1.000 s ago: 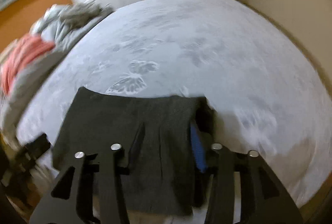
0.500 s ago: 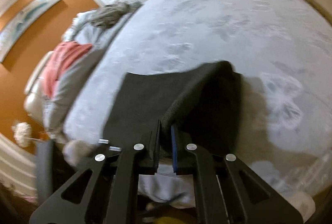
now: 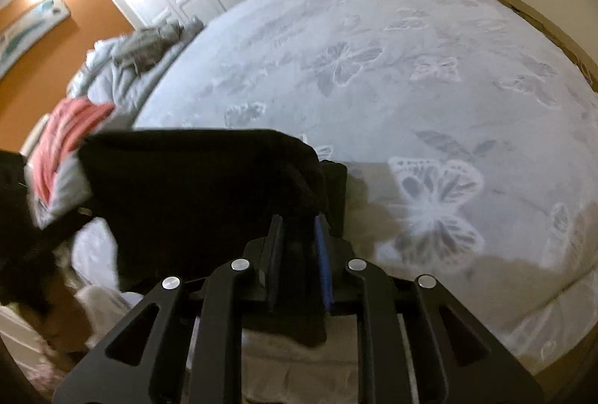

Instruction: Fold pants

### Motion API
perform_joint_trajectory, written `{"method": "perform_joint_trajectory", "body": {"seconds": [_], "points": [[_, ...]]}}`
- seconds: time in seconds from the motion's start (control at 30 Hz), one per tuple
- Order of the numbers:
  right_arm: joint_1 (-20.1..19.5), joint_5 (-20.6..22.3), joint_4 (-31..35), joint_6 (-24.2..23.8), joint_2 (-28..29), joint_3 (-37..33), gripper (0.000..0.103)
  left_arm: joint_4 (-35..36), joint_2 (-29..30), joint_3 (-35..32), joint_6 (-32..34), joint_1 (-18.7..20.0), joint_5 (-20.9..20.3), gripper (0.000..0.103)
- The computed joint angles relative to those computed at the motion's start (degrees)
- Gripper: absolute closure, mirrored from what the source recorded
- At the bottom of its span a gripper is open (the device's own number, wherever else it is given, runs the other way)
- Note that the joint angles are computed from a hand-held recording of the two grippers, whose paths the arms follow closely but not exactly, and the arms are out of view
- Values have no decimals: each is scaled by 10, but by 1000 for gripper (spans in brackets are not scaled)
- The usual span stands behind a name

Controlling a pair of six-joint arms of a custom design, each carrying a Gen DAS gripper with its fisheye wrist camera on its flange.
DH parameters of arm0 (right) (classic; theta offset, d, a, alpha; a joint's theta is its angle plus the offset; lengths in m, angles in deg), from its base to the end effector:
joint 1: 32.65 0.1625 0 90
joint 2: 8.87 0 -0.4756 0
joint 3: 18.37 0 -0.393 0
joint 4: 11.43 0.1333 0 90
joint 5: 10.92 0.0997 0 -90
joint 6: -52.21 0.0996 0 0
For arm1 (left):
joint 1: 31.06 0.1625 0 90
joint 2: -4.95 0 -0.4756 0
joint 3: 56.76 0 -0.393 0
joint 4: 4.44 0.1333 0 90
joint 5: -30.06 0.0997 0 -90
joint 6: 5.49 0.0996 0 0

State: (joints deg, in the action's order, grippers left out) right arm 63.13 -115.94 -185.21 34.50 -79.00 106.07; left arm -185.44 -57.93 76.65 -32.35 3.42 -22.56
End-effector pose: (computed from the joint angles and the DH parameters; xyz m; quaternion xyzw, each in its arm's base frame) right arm 0.1598 -0.5116 0.2559 0.1626 -0.9455 0.2377 0.1519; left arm -0.2768 -0.4252 0.1760 0.1756 0.9173 -0.3343 0.1265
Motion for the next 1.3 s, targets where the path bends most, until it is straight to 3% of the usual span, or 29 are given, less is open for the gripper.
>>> {"method": "perform_joint_trajectory", "body": {"seconds": [0.07,0.17,0.2,0.23,0.3,0.37,0.4,0.5,0.57,0.63,0.67,0.73,0.8,0.87,0.93,1.03,1.07,1.13,1.2,1.3], "points": [[5,-16,-23,-11,30,-13,85,10,2,-4,-1,-3,3,98],[8,-30,-9,-25,60,-37,102,26,-7,-1,-6,-12,15,98],[11,-35,10,-25,67,-46,102,26,-11,1,-6,-11,15,98],[11,-19,29,-26,62,-46,102,31,-15,0,-7,-11,14,98],[6,75,92,-12,40,-41,102,35,-19,-3,-4,-12,14,98],[0,132,116,1,42,-40,102,35,-14,-4,-1,-12,15,98],[-3,133,116,9,51,-42,102,32,-8,-5,-2,-11,11,98],[-10,39,61,14,85,-42,102,40,13,-2,-19,-9,-13,98],[-21,65,76,45,55,-28,97,51,37,3,-24,-13,-22,96],[-24,53,53,52,13,-2,96,43,66,13,-25,-20,-32,89],[-18,16,15,40,-9,16,93,43,81,16,-29,-23,-38,75],[-3,-65,-49,22,-29,35,71,21,115,23,-44,-31,-44,52],[7,-112,-103,12,-44,52,46,-25,141,41,-48,-61,8,51],[2,-67,-92,7,-68,63,36,-39,135,54,-31,-80,7,40],[-5,-10,-55,4,-73,60,27,-47,108,72,-42,-91,1,37],[3,-6,-28,-11,-29,37,27,-35,44,105,-85,-109,26,31],[9,-18,-36,-17,-10,32,28,-5,11,117,-110,-115,48,31],[21,-35,-29,-26,35,10,86,45,-28,128,-146,-120,80,31],[29,-45,-17,-27,57,-10,96,136,-79,138,-208,-127,131,31],[51,13,-64,-58,22,11,97,271,-150,146,-304,-130,189,31]]}}
